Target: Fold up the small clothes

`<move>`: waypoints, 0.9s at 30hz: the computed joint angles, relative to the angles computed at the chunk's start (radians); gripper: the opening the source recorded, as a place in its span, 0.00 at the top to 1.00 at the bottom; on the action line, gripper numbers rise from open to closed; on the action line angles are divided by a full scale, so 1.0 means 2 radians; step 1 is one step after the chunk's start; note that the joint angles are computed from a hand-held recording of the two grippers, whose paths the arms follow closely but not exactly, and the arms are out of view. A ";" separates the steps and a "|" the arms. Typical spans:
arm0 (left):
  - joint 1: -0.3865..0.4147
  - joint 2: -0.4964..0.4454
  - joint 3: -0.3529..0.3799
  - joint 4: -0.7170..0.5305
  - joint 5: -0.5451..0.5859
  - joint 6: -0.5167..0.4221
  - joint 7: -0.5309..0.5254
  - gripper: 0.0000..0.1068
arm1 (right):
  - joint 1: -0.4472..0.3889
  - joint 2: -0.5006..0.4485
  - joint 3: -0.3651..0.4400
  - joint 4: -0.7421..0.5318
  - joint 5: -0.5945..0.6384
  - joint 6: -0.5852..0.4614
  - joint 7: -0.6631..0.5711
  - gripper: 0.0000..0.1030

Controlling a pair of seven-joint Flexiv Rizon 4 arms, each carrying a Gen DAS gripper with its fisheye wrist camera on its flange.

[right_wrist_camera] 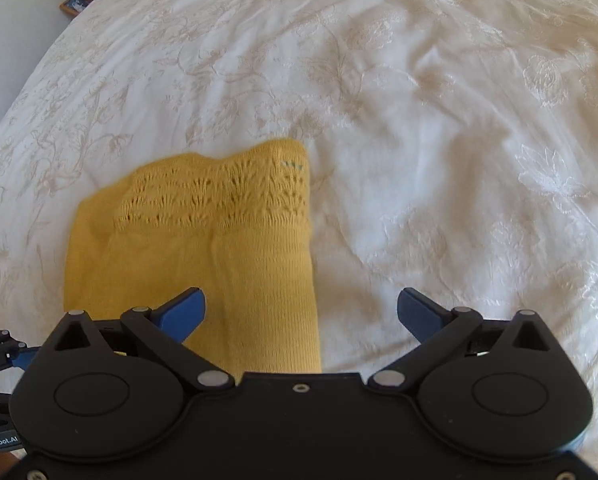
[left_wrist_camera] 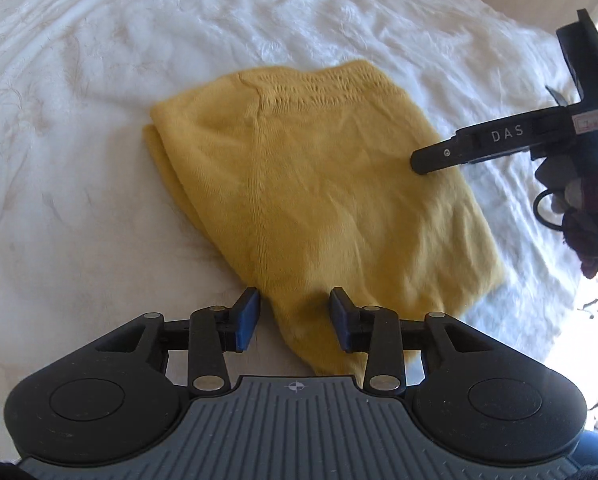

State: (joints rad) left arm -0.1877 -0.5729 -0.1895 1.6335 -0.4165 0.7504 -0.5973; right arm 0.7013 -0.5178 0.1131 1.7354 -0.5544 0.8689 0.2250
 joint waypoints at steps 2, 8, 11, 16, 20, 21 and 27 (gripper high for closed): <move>0.004 0.006 0.006 0.011 0.006 -0.010 0.001 0.65 | -0.001 0.005 0.011 0.015 0.011 0.011 -0.002 0.01; 0.008 0.017 0.015 0.031 0.002 0.004 -0.020 0.63 | -0.002 0.024 0.038 0.042 0.039 -0.004 -0.048 0.01; 0.002 0.023 0.020 0.036 0.007 0.014 -0.053 0.62 | 0.001 0.035 0.038 0.065 0.040 0.012 -0.046 0.01; -0.009 0.050 0.028 0.074 0.012 0.064 -0.119 0.59 | 0.005 0.056 0.029 0.100 0.012 0.049 -0.019 0.01; -0.013 0.079 0.023 0.117 0.000 0.128 -0.159 0.24 | 0.016 0.086 0.015 0.125 -0.050 0.061 0.020 0.01; -0.016 0.085 0.023 0.127 0.001 0.147 -0.167 0.20 | 0.017 0.094 0.013 0.130 -0.070 0.064 0.035 0.01; -0.035 0.106 0.028 0.154 0.027 0.219 -0.242 0.04 | 0.011 0.120 0.029 0.128 -0.128 0.027 0.056 0.01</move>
